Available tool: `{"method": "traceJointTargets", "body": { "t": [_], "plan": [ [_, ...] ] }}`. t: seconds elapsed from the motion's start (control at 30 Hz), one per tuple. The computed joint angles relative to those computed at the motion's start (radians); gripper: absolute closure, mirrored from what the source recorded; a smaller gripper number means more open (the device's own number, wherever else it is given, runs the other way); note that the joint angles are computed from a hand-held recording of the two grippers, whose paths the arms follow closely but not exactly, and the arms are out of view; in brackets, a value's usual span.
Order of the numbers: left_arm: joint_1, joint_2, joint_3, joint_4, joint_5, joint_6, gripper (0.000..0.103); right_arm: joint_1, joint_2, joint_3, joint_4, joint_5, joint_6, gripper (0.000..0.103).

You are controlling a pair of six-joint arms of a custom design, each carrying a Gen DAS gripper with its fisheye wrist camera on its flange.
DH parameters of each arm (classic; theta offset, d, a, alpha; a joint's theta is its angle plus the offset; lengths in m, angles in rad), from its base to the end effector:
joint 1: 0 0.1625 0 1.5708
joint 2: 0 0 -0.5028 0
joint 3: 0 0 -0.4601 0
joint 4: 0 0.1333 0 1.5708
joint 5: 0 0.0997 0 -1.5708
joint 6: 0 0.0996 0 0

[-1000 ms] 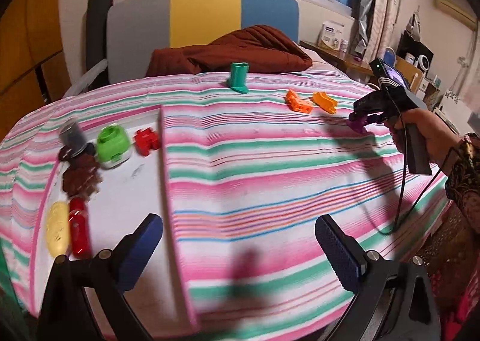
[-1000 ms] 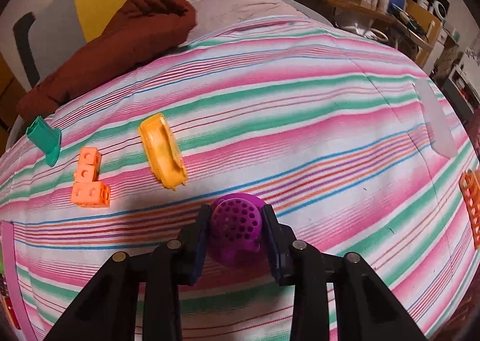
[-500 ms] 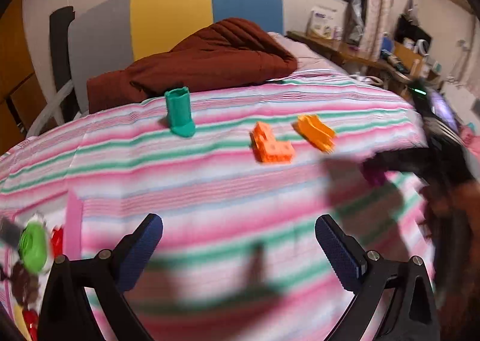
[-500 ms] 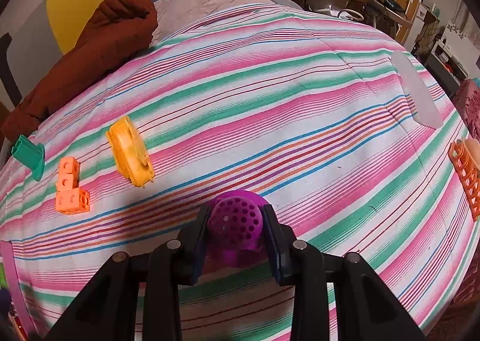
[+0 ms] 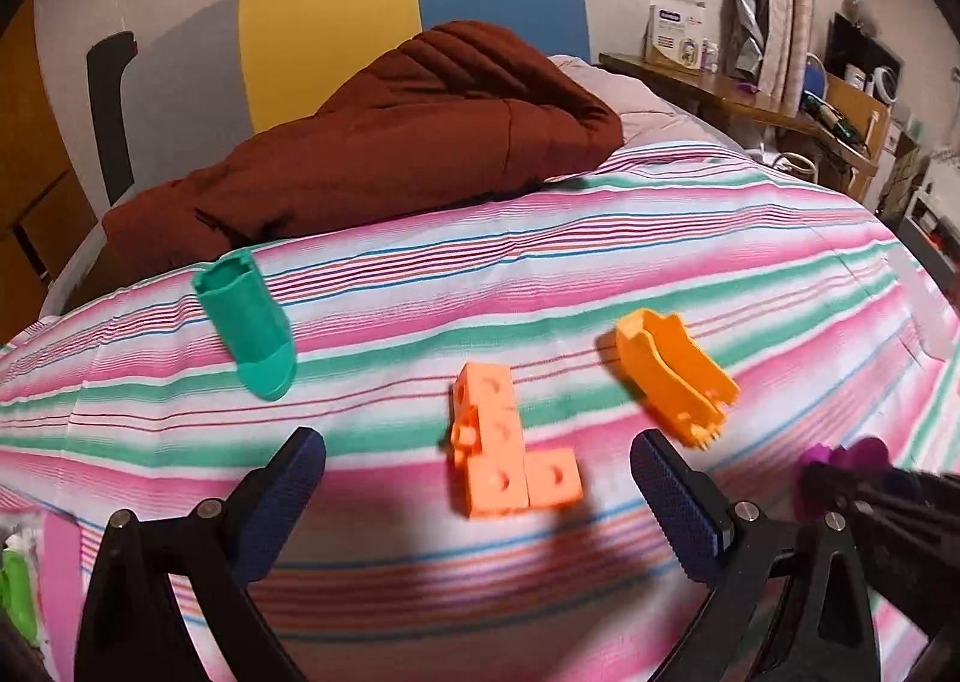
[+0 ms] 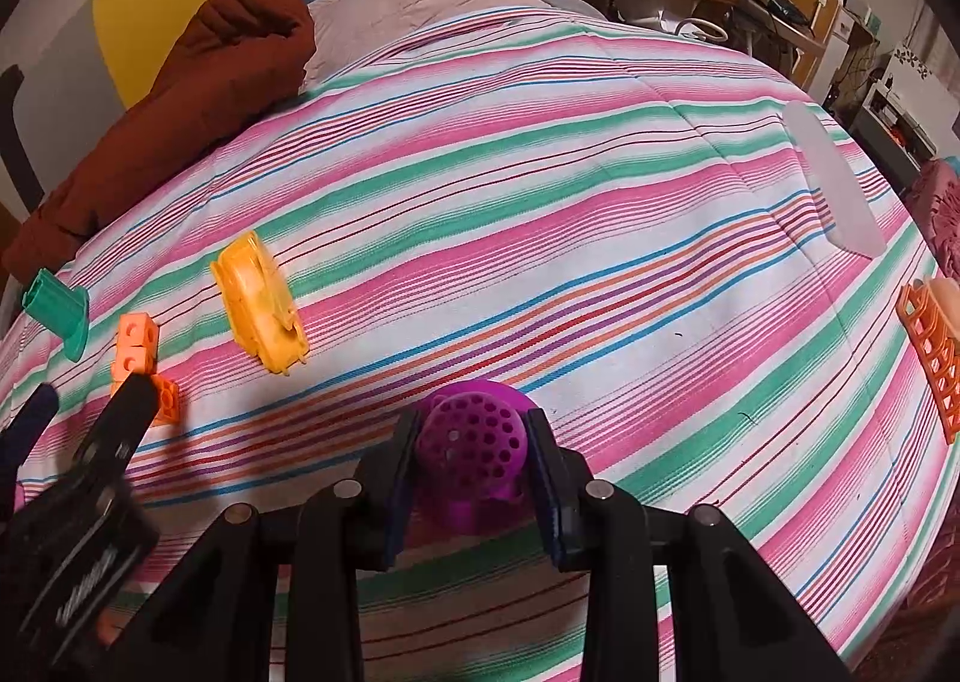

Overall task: Organize rigid objects
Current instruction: 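Grasp the orange block cluster with the left tool while the right tool holds the purple toy, then carry the orange blocks onto the tray and open the left tool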

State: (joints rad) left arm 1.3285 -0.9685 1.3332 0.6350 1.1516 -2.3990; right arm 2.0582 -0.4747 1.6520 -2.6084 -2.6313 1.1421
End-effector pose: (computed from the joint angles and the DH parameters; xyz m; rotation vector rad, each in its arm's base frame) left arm 0.0056 -0.7018 0.2823 1.0611 2.3132 -0.5887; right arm 0.3761 -0.6105 -0.0947 -0.6183 -2.1000 0.8280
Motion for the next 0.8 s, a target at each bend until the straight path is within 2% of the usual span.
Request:
{"method": "traceJointTargets", "body": {
  "t": [0.13, 0.17, 0.2, 0.23, 0.33, 0.47, 0.57, 0.8],
  "plan": [
    [0.004, 0.024, -0.006, -0.026, -0.008, 0.034, 0.002, -0.002, -0.002, 0.002, -0.003, 0.003, 0.001, 0.070],
    [0.009, 0.049, -0.035, 0.020, -0.010, 0.017, 0.012, -0.002, -0.003, 0.004, -0.010, 0.005, -0.001, 0.070],
    [0.013, 0.066, -0.057, 0.054, -0.004, 0.003, 0.029, -0.003, -0.003, 0.006, -0.017, 0.006, -0.003, 0.070],
    [0.018, 0.073, -0.070, 0.070, 0.007, -0.006, 0.029, -0.004, -0.005, 0.008, -0.023, 0.009, -0.006, 0.070],
    [0.027, 0.066, -0.070, 0.074, 0.041, -0.002, 0.040, -0.004, -0.005, 0.012, -0.033, 0.012, -0.005, 0.070],
    [0.049, 0.058, -0.087, 0.101, 0.090, -0.030, 0.060, -0.004, -0.005, 0.010, -0.030, 0.011, -0.006, 0.070],
    [0.066, 0.041, -0.087, 0.128, 0.119, -0.028, 0.060, -0.004, -0.006, 0.012, -0.035, 0.013, -0.009, 0.070],
    [0.084, -0.014, -0.036, 0.124, 0.128, 0.021, 0.060, -0.003, -0.003, 0.010, -0.033, 0.011, -0.008, 0.070]
  ]
}}
